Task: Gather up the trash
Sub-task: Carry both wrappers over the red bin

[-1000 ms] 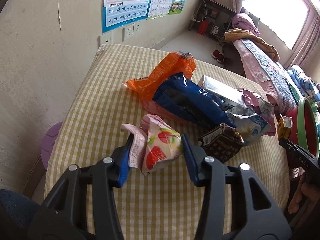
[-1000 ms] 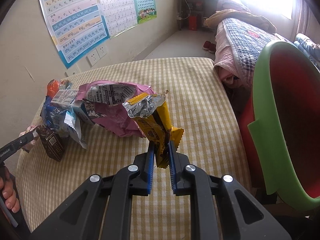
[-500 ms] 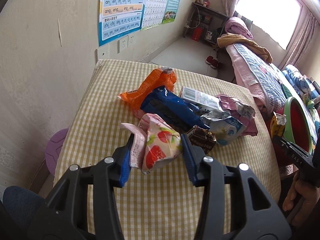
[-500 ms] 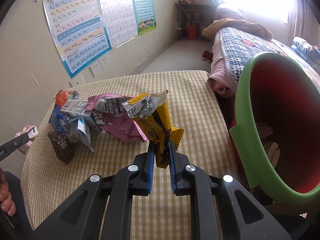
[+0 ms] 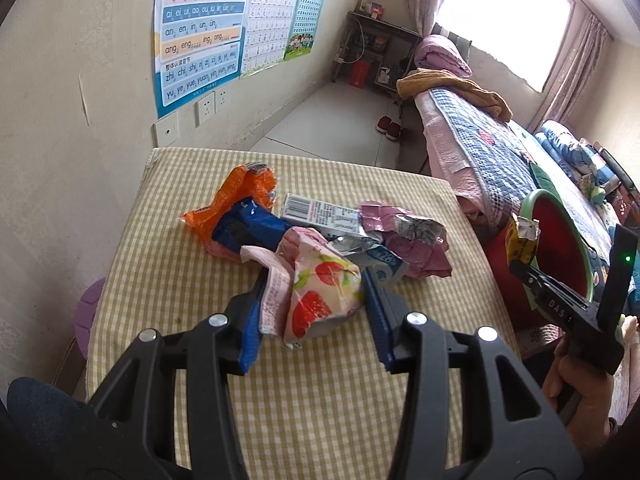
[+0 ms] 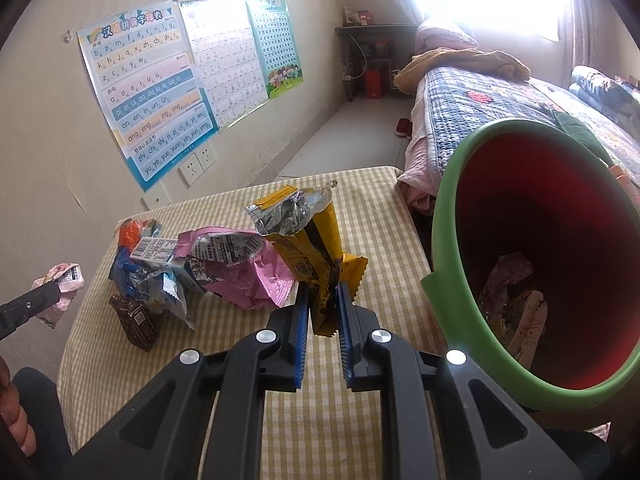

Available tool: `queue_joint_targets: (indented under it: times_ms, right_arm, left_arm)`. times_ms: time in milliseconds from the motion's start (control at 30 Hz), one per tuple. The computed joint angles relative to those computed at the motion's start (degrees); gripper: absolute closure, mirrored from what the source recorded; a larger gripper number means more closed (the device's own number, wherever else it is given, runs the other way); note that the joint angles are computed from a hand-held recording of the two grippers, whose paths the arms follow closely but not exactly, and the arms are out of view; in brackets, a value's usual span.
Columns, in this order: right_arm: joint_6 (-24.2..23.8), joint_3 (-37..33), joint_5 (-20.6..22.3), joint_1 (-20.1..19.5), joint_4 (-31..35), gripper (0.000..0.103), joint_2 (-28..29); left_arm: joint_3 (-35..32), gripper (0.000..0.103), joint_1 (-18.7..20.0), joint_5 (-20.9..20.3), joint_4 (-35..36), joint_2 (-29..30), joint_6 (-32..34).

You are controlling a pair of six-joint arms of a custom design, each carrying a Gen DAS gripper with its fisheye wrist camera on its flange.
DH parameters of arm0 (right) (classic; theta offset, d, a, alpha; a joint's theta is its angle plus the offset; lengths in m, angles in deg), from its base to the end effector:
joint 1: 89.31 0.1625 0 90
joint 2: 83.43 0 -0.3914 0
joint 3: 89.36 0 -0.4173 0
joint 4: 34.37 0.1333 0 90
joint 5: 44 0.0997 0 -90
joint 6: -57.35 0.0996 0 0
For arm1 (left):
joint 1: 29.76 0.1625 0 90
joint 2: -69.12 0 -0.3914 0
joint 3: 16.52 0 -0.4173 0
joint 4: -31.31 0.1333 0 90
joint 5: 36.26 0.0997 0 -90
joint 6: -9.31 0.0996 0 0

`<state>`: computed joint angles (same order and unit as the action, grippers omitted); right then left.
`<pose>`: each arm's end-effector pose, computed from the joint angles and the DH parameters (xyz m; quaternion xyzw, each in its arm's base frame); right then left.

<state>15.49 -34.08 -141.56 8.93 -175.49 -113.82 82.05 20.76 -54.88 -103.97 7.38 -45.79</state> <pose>0.2407 -0.8232 0.1404 0.3979 -0.8867 0.1982 0.1269 -0.2201 -0.6253 0.2403 -0.1526 0.7966 -0.4681 0.3507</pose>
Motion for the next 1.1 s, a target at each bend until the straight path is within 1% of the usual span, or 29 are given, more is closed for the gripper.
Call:
queue_joint_targets:
  times_ms: [267, 500, 700, 800, 900, 1100]
  right_arm:
    - [1.33, -1.26, 1.67, -0.59, -1.56, 0.090, -0.41]
    - [4.56, -3.73, 3.18, -1.47, -1.31, 0.090, -0.35]
    - [8.76, -7.44, 2.74, -2.66, -1.54, 0.089, 0.47]
    - [8.96, -8.14, 1.28, -2.88, -3.92, 0.089, 0.70]
    - [9.01, -9.25, 0.05, -3.12, -4.83, 0.089, 1.15]
    - [11.47, -12.75, -0.72, -4.06, -2.71, 0.089, 2.18]
  left_arm:
    - [-7.76, 0.060, 0.81, -3.38, -11.03, 7.01, 13.97]
    - [-16.87, 0.060, 1.40, -7.03, -16.47, 13.89, 25.06]
    - [-24.49, 0.060, 1.89, -10.67, -18.05, 19.33, 31.73]
    - [-28.36, 0.060, 2.24, -12.80, -18.73, 22.06, 34.71]
    - [-32.55, 0.060, 2.50, -15.01, -19.03, 24.98, 37.85]
    - [-43.74, 0.060, 3.17, -20.63, -17.58, 32.06, 43.84]
